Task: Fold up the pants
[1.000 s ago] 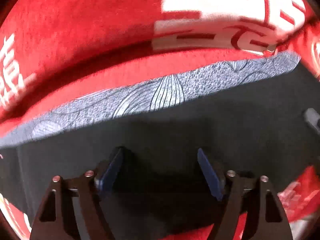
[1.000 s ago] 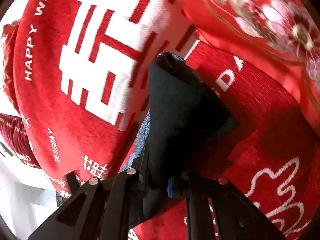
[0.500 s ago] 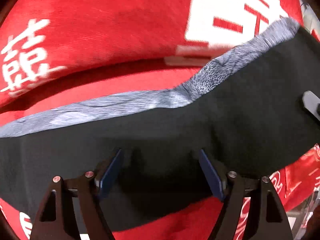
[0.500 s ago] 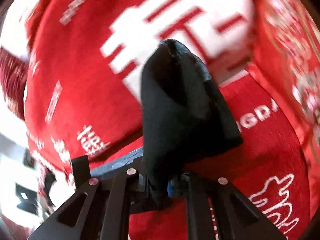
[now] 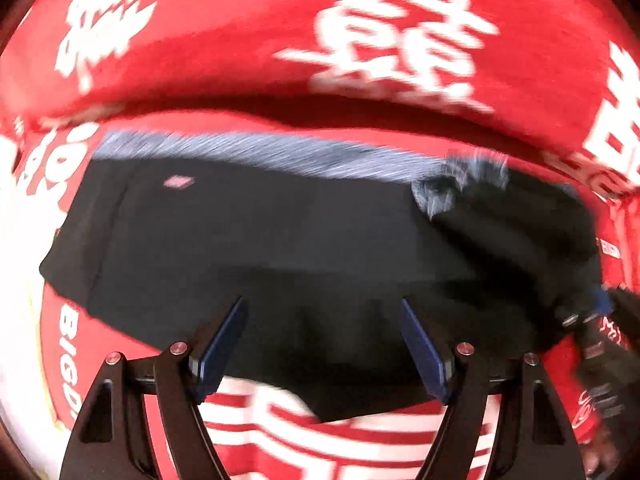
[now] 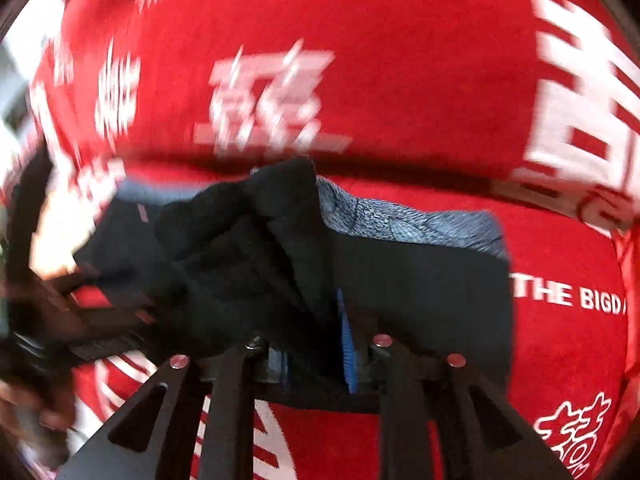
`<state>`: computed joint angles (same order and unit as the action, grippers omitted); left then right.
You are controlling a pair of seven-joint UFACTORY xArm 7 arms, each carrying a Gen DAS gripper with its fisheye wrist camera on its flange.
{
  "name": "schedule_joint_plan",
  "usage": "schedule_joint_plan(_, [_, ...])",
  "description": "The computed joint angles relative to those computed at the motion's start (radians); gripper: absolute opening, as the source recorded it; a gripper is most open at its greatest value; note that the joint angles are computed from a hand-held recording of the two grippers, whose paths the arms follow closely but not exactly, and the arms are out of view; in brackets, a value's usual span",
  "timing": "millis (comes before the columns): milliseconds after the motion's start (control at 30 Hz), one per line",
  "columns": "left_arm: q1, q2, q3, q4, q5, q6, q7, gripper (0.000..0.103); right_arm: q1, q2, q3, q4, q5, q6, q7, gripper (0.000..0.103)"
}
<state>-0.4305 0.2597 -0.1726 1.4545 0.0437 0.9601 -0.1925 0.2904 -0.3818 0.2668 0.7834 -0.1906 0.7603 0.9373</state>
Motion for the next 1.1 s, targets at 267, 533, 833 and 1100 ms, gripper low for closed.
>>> schedule_joint_plan(267, [0.061, -0.037, 0.008, -0.067, -0.064, -0.024, 0.067, 0.078, 0.111, 0.280, 0.088, 0.251, -0.239, 0.292, -0.010, 0.053])
schedule_joint_plan(533, [0.086, 0.110, -0.056, 0.180, -0.308, 0.128, 0.260, 0.078, 0.125, -0.155, -0.090, -0.181, 0.264, -0.179, 0.113, 0.053])
schedule_joint_plan(833, [-0.018, 0.266, -0.077, 0.394, -0.343, 0.247, 0.282, 0.065, 0.173, -0.362, -0.172, -0.533, 0.557, -0.575, 0.277, 0.053])
schedule_joint_plan(1100, [-0.041, 0.305, -0.073, 0.448, -0.345, 0.311, 0.306, 0.010, 0.296, -0.304, -0.277, -0.651, 0.630, -0.869, 0.431, 0.006])
